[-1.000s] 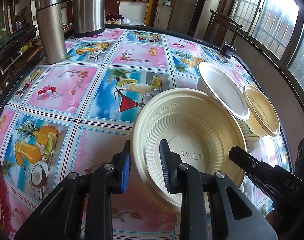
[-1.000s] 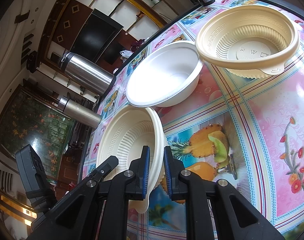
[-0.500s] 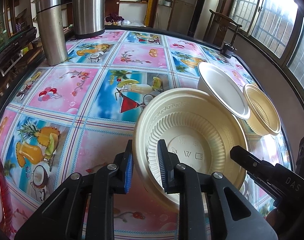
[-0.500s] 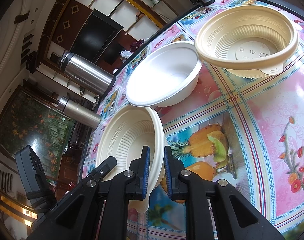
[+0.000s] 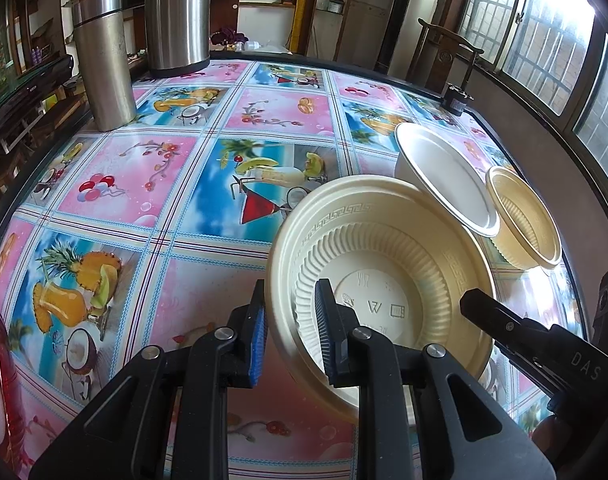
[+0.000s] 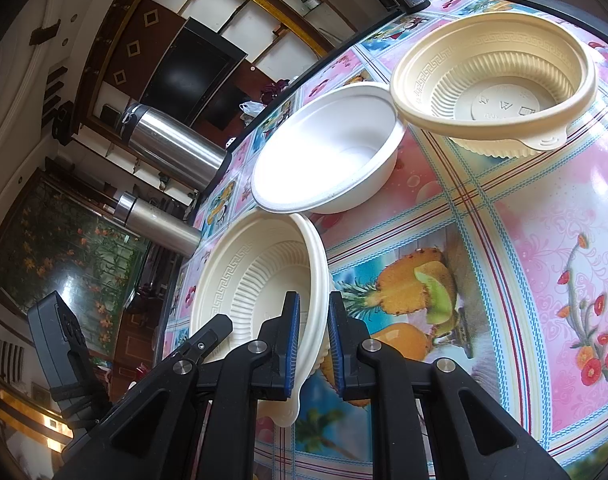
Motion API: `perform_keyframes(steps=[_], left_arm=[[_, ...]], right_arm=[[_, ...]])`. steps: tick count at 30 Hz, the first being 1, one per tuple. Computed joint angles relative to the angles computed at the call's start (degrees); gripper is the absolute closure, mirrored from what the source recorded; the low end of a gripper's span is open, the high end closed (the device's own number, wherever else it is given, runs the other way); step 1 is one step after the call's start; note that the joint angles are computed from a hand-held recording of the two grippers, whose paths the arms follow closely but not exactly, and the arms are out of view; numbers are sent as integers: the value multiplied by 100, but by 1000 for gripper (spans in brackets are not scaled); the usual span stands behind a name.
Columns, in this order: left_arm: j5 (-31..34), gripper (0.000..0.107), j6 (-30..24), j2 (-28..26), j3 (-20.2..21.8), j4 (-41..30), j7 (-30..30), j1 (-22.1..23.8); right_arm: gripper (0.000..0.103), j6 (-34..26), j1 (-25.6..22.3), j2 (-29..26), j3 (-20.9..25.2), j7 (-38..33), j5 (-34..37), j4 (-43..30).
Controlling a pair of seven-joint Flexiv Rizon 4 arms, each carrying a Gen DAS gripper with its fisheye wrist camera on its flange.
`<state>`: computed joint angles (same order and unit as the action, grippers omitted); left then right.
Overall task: Organize plates and bowls
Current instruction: 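Lift the beige bowl off the table with both grippers, then carry the beige bowl over to the white-and-red plate stack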
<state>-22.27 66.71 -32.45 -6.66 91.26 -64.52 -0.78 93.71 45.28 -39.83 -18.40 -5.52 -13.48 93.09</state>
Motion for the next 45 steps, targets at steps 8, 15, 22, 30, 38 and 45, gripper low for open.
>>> perform_keyframes(steps=[8,15,22,30,38,45], left_arm=[[-85,87,114,80,-80,127,105,51],[-210,87,336,224,-119,333,186,87],[-342,87,527,406,-138,605,260,199],[-601,87,690,670,-156,998,468,412],[-1240,87,1060,998,-318,1485,1012,773],[-1854,87,1174,1190,-337,1714,1509,1045]], right_arm=[[88,14,20,2,-33,-10,5,22],[88,62,167,22,-214,23,44,91],[88,226,199,2,-215,-139,126,99],[88,338,499,-33,-498,-472,266,63],[88,464,614,-194,-436,-777,403,-194],[88,504,1015,-440,-746,-951,481,-550]])
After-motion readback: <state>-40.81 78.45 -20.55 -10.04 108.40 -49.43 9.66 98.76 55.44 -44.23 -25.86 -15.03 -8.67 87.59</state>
